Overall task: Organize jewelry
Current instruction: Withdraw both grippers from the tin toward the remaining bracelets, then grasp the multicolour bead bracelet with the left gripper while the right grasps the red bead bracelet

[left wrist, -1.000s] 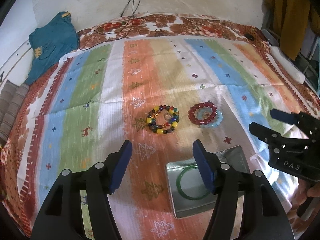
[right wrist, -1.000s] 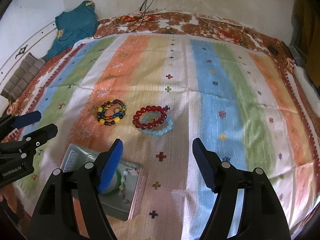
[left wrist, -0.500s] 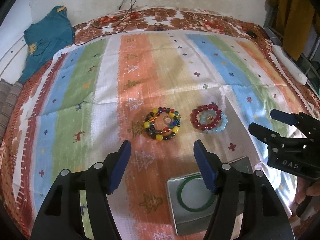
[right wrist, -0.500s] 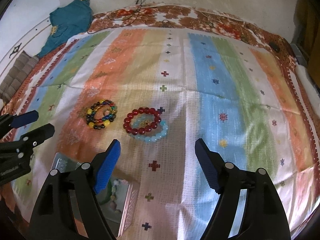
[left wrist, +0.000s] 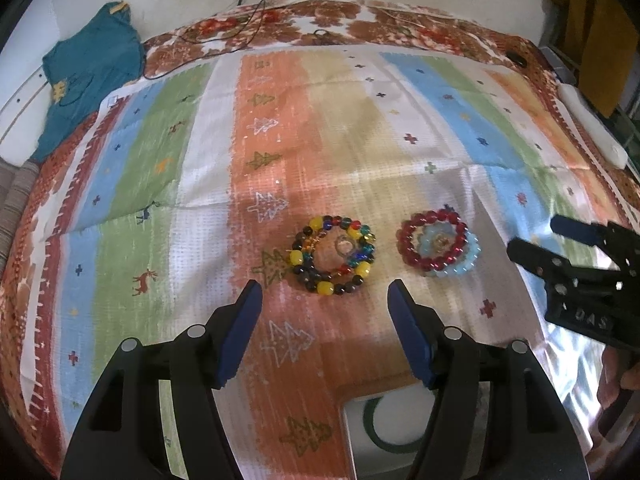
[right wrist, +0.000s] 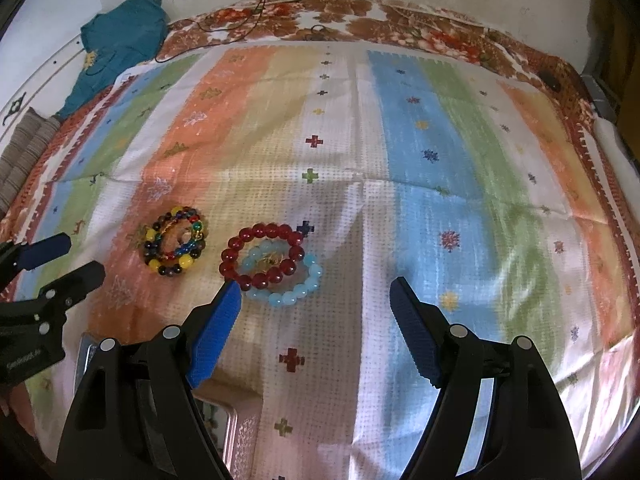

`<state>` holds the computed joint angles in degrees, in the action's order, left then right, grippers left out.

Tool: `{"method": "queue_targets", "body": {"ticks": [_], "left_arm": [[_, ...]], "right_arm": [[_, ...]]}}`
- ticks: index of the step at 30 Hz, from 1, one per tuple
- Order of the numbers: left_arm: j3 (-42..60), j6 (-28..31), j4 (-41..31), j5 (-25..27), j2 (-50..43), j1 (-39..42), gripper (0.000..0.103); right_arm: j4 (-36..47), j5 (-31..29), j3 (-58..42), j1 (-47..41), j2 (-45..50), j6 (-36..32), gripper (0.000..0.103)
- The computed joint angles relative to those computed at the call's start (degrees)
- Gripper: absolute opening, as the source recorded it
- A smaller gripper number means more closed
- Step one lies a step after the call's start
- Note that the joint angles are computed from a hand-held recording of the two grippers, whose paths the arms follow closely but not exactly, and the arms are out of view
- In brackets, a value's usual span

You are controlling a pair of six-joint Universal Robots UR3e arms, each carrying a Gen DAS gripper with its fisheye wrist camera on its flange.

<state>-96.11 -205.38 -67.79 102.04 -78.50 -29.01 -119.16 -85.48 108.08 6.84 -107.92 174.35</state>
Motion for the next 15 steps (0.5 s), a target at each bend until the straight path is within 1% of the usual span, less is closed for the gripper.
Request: {"method": "queue_targets", "body": {"ticks": [3, 6, 10, 15], "left_arm": [[-0.9, 0.0, 1.1, -2.1, 0.3, 2.7, 0.065], [-1.8, -0.2, 2.0, -5.9, 0.5, 6.1, 0.065], [-2.4, 0.1, 3.6, -9.4, -0.1, 8.5, 0.065], [-1.7, 0.6, 4.1, -11.0, -2.1, 10.1, 0.065]], "right_arm": [[-0.7, 0.2, 0.0, 0.0, 1.1, 0.2, 0.077], [-2.3, 0.3, 0.3, -0.1, 2.0, 0.7, 0.077], [-3.6, -2.3, -0.5, 1.0, 4.3, 0.6, 0.077], [-4.6, -2.2, -0.6, 0.9, 6.1, 0.5, 0.077]]}}
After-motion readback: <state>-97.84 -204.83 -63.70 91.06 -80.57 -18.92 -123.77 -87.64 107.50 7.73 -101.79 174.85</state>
